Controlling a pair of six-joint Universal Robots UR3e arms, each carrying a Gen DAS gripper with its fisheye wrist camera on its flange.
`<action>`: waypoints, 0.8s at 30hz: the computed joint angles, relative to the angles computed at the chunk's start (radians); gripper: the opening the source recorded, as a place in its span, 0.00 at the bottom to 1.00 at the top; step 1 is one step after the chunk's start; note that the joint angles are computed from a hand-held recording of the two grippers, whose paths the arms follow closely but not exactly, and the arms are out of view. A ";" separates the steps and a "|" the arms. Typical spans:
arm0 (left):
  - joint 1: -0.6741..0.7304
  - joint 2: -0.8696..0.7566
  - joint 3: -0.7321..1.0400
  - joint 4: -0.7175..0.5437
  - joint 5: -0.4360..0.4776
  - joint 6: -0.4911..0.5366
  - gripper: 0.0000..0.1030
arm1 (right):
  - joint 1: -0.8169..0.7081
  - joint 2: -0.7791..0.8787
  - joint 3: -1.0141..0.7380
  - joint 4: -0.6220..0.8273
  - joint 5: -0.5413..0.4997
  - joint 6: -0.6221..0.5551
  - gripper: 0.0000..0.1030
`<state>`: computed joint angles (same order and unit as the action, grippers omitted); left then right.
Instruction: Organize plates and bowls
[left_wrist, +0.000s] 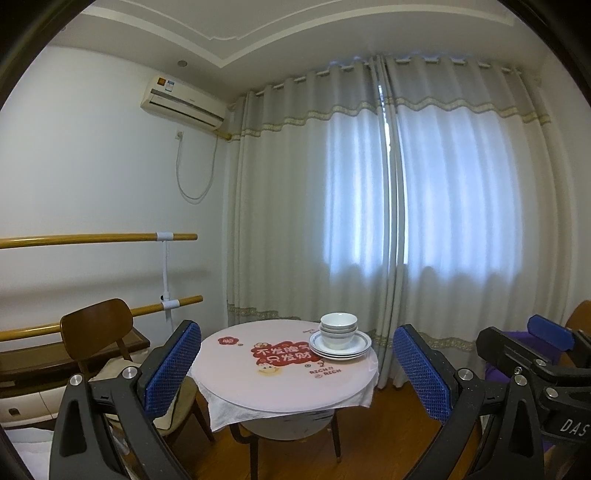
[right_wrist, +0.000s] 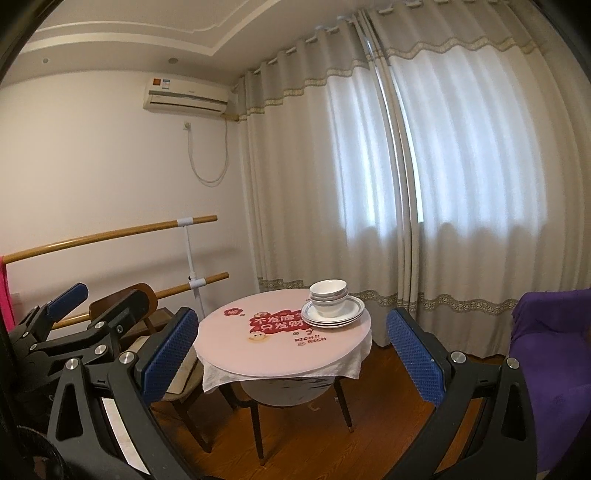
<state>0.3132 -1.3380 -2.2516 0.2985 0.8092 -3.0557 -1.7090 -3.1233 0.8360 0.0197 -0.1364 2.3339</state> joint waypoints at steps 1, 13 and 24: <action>-0.005 -0.011 0.011 0.000 0.005 -0.001 0.99 | -0.001 0.004 -0.010 0.008 0.000 -0.003 1.00; -0.032 -0.060 0.076 -0.026 0.033 -0.002 0.99 | -0.016 0.050 -0.104 0.140 -0.002 -0.091 1.00; -0.054 -0.084 0.106 -0.030 0.054 -0.007 0.99 | -0.017 0.068 -0.132 0.180 -0.005 -0.122 1.00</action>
